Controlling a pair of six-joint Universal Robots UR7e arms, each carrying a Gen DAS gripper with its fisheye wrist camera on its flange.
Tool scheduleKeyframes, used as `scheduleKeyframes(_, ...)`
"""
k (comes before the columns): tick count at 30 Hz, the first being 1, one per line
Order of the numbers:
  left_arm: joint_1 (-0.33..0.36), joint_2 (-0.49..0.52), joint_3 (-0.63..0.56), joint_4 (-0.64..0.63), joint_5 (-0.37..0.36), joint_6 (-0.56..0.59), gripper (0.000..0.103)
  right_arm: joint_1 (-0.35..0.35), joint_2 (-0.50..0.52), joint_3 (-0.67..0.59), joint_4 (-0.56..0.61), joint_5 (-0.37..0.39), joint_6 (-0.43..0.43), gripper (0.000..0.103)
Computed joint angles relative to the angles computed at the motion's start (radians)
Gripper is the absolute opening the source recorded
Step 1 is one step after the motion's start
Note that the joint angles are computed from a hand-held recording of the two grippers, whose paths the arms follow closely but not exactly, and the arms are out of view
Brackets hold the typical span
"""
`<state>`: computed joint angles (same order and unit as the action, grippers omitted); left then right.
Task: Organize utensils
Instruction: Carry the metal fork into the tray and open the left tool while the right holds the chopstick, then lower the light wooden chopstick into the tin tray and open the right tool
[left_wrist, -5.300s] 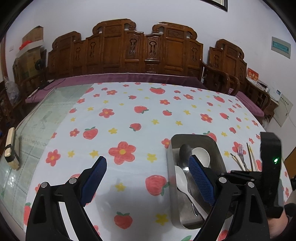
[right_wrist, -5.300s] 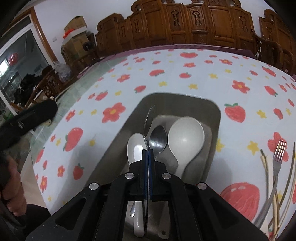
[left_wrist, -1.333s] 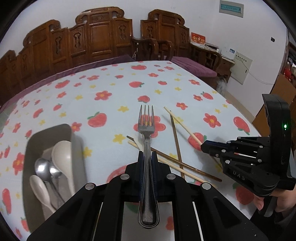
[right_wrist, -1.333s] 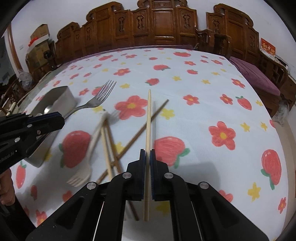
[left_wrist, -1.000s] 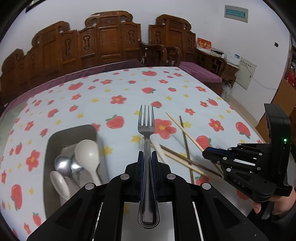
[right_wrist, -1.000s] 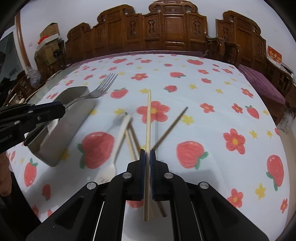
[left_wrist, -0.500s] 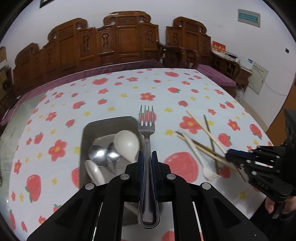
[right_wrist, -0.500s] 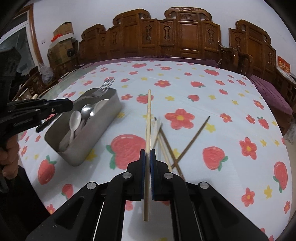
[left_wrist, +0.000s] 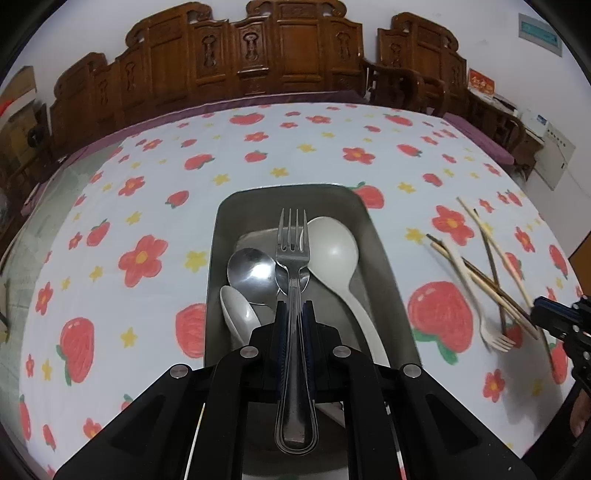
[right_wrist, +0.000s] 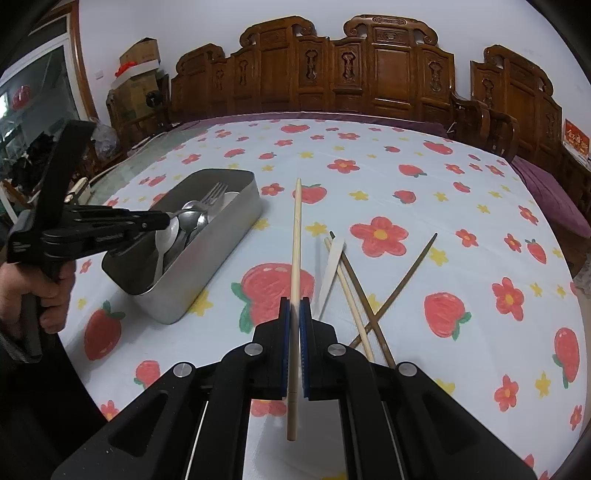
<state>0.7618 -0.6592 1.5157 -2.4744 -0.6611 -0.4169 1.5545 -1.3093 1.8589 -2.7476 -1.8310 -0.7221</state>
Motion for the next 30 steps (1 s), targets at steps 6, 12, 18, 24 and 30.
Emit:
scheduleKeyframes(6,0.014,0.011,-0.018,0.029,-0.016,-0.023,0.008,-0.002,-0.005,-0.001,0.011,0.009,0.003,0.006)
scheduleKeyframes(12,0.008,0.0,0.001,-0.011,-0.01,-0.006,0.009,0.005,-0.005,-0.002,0.018,0.014,0.019,0.006)
scheduleKeyframes(18,-0.011,-0.041,0.053,-0.116,0.005,0.033,0.025,0.034,0.009,-0.012,0.029,0.016,0.035,0.006)
scheduleKeyframes(24,-0.022,-0.08,0.096,-0.21,0.024,0.078,0.038,0.07,0.043,-0.034,0.057,0.026,0.066,0.006)
scheduleKeyframes(30,-0.015,-0.114,0.122,-0.258,0.032,0.103,0.062,0.102,0.082,-0.064,0.098,0.055,0.131,0.006)
